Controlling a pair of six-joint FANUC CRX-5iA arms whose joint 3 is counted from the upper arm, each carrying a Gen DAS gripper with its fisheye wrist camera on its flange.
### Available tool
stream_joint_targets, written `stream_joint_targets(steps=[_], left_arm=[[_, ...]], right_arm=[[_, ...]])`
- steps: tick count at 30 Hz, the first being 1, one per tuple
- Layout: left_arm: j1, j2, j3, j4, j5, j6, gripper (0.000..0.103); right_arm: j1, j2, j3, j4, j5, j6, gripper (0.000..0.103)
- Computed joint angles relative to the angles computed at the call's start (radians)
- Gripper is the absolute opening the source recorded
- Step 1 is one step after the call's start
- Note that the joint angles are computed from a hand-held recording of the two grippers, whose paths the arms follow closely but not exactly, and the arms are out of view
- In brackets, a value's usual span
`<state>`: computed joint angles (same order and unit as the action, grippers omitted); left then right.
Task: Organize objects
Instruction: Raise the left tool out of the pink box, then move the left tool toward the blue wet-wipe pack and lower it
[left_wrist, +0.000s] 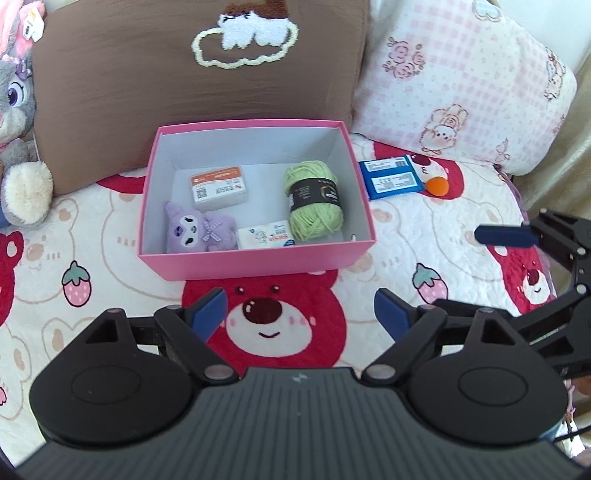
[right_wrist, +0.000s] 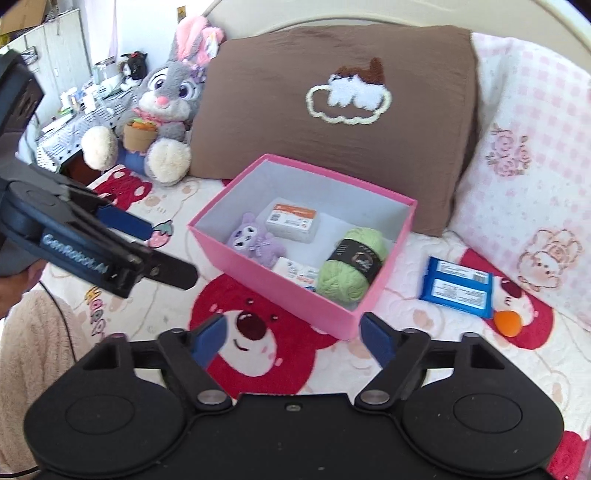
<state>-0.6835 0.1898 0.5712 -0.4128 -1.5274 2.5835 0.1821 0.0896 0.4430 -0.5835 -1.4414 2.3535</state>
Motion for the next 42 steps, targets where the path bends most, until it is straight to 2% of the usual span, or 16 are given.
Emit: stream_joint_targets(steps=[5, 10, 12, 14, 15, 21, 26, 30, 33, 36, 39, 40, 42], left_arm=[[-0.022, 0.046, 0.063, -0.016, 0.015, 0.001, 0.098], [-0.025, 0.117, 0.159, -0.012, 0.004, -0.001, 0.099], [-0.022, 0.134, 0.183, -0.011, 0.022, 0.016, 0.099], [-0.009, 0.126, 0.162, 0.005, 0.091, 0.046, 0.099], [-0.004, 0.135, 0.173, 0.009, 0.097, 0.053, 0.099], [0.016, 0.235, 0.306, 0.017, 0.093, 0.008, 0.096], [0.006, 0.337, 0.454, -0.039, 0.067, -0.037, 0.096], [0.009, 0.42, 0.573, -0.034, 0.04, -0.088, 0.091], [0.024, 0.442, 0.582, 0.019, 0.094, -0.114, 0.09], [0.038, 0.5, 0.644, 0.052, 0.103, -0.135, 0.09], [0.058, 0.553, 0.693, 0.084, 0.109, -0.139, 0.083], [0.065, 0.575, 0.716, 0.094, 0.108, -0.145, 0.079], [0.077, 0.647, 0.819, 0.106, 0.06, -0.167, 0.078]], right_arm=[[-0.073, 0.016, 0.013, -0.042, 0.011, 0.023, 0.09], [-0.14, 0.03, 0.021, -0.095, 0.029, 0.081, 0.09], [-0.155, 0.021, -0.003, -0.104, 0.082, 0.11, 0.09], [-0.166, 0.01, -0.036, -0.112, 0.156, 0.136, 0.09], [-0.175, 0.009, -0.047, -0.124, 0.187, 0.15, 0.09], [-0.223, 0.008, -0.094, -0.204, 0.343, 0.213, 0.09], [-0.278, 0.009, -0.124, -0.326, 0.403, 0.318, 0.09], [-0.295, 0.043, -0.104, -0.358, 0.39, 0.342, 0.09], [-0.296, 0.074, -0.074, -0.338, 0.367, 0.31, 0.09], [-0.3, 0.112, -0.031, -0.323, 0.321, 0.291, 0.09], [-0.294, 0.15, 0.005, -0.307, 0.299, 0.291, 0.09], [-0.293, 0.166, 0.021, -0.303, 0.286, 0.29, 0.09], [-0.283, 0.187, 0.029, -0.293, 0.292, 0.291, 0.09]])
